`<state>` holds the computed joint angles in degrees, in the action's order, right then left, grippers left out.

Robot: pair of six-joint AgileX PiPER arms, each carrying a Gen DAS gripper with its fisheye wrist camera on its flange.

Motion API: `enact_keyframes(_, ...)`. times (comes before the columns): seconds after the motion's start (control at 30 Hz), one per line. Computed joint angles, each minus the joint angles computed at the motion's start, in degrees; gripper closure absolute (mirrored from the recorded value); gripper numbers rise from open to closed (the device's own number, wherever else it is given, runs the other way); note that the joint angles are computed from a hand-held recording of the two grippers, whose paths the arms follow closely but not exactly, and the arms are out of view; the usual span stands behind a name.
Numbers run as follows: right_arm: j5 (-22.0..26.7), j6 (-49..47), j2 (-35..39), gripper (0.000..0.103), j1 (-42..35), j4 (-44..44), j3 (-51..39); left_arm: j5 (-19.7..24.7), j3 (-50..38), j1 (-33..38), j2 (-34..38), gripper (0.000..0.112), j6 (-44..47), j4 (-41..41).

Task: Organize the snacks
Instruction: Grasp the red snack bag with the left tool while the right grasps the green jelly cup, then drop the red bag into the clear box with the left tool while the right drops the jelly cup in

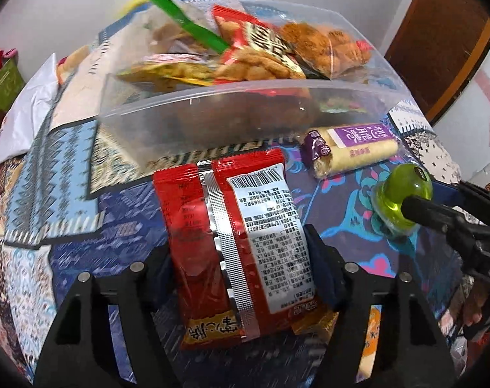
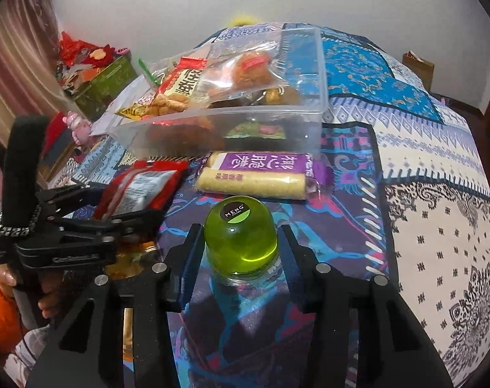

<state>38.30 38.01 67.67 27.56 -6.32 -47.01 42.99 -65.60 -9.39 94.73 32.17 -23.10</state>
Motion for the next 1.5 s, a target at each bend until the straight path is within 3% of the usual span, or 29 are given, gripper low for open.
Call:
enact_keyframes(0.33,4.47,8.15,-4.42,0.06,3.3,-7.72,-3.22,5.19,-0.67,6.15,-9.77,0.043,3.18,-4.38)
enact_keyframes(0.6,5.81,7.08,-4.45,0.06,1.24,-10.87,-9.03,7.39,-8.24,4.31,-9.17,0.043,2.9,-7.14)
enact_keyframes(0.97,-0.22,-3.68,4.63,0.06,-8.84,-3.33,-16.48,4.58,-22.4,-3.26,2.33,0.043,-4.19,-1.77)
enact_keyframes(1.17,-2.74,-13.27,10.88,0.06,-15.12,5.27,-20.03,6.94,-33.89,-4.75,11.94,0.043,-8.42,-1.15)
enact_keyframes(1.5,-1.97,-18.99,18.43,0.066,-17.75,7.55,-25.61,10.15,-46.89,-7.6,22.9,0.042,-15.4,4.78)
